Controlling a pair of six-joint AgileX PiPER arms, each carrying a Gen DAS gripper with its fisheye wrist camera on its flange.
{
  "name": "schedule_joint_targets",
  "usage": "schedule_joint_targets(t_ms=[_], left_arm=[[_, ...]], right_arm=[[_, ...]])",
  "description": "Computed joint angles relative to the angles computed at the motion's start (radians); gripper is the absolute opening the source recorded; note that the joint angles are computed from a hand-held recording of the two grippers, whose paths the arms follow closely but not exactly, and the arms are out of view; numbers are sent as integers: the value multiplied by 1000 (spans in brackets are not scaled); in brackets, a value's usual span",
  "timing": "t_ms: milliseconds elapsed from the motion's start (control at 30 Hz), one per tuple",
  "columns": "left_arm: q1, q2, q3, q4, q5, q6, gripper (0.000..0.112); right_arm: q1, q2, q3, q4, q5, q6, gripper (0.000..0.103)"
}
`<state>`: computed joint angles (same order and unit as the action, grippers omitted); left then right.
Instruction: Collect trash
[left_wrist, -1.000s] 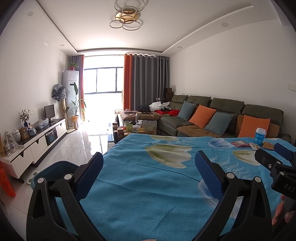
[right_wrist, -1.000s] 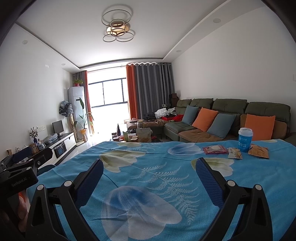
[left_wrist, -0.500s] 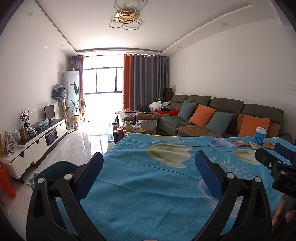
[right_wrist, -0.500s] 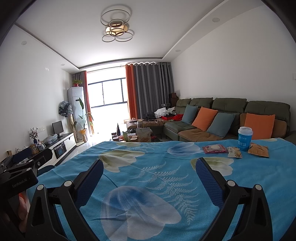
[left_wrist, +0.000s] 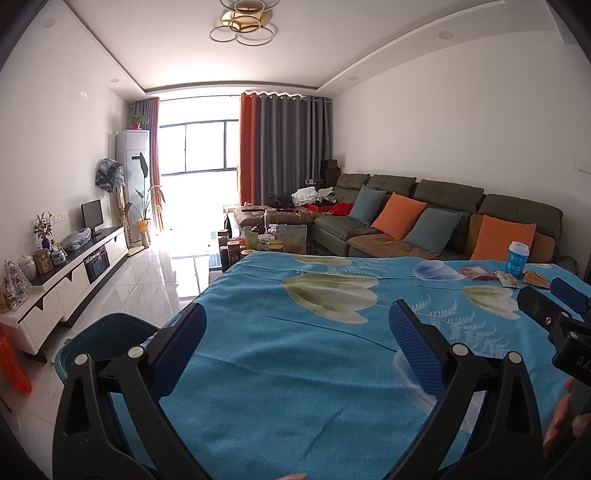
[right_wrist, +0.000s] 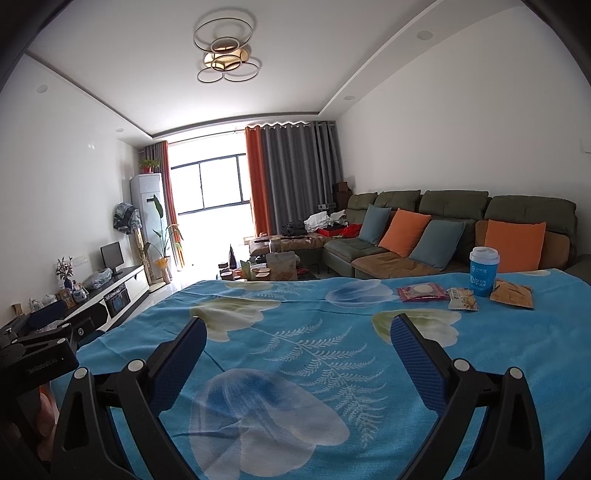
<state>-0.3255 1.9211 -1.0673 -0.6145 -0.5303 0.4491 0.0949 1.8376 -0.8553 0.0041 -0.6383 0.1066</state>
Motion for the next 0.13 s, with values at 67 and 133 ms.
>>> schedule_joint_targets(t_ms=[67, 133], left_arm=[[16, 25, -67, -45, 87, 66, 97], [40, 64, -164, -132, 205, 185, 97]], right_arm=[[-14, -3, -3, -7, 17, 2, 97], [-39, -3, -19, -40, 64, 21, 97]])
